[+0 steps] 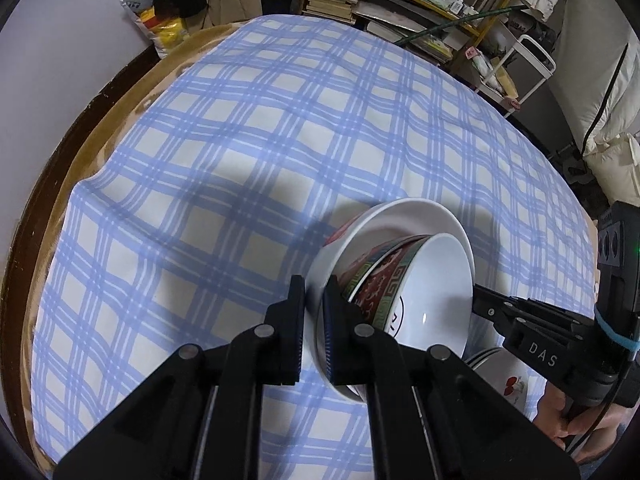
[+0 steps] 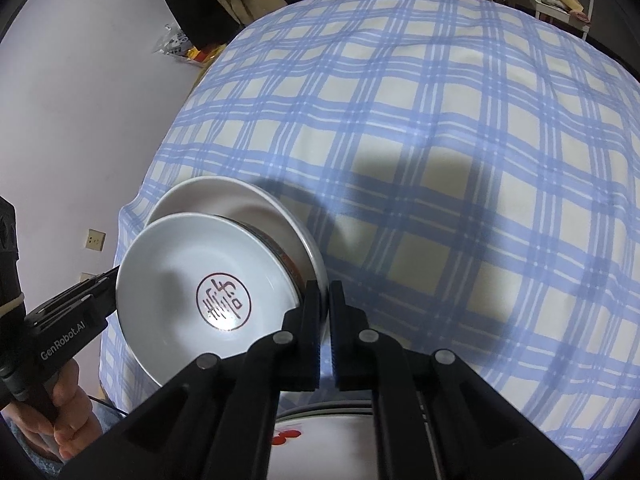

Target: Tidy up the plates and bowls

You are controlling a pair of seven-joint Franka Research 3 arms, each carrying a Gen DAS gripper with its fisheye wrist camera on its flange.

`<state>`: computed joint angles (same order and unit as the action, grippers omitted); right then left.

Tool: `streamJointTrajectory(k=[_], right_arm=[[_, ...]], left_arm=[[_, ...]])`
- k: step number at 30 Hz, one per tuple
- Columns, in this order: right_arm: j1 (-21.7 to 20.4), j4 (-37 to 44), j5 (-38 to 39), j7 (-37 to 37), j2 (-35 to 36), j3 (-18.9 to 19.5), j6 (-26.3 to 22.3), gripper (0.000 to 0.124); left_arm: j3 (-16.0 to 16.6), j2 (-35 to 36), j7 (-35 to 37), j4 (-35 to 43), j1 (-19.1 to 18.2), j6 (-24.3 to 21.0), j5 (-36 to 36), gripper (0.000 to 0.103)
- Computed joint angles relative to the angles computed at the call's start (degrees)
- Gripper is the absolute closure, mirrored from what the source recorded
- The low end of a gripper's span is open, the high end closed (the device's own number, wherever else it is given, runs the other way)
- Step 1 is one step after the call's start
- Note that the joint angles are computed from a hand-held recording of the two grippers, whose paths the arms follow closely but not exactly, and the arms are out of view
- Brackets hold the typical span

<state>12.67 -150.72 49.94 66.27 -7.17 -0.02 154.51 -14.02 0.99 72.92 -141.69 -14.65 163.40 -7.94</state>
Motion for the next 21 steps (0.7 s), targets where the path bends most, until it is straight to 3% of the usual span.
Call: streamJointTrajectory(k=[10,16,21], right_arm=[[-0.81,0.53,3.69,-3.83,0.38,-1.01,-2.80,0.115],[-1.42,0.81,3.11,-3.59,0.47,-0.61,-3.33,0.115],[-1.15,0.71,-0.24,-0.45,0.34,0.11,-1.92,0.115]], left_arm=[[0.10,0.31,-5.68,1.76,-0.24,-3.26,9.01,0.096],[-0.06,-0.10,-1.63,-0.73,0.03,1.63,3.68,0.096],[-0.04,0.18,-3.04,-0.69,-0.02,2.30,3.48,0.096]])
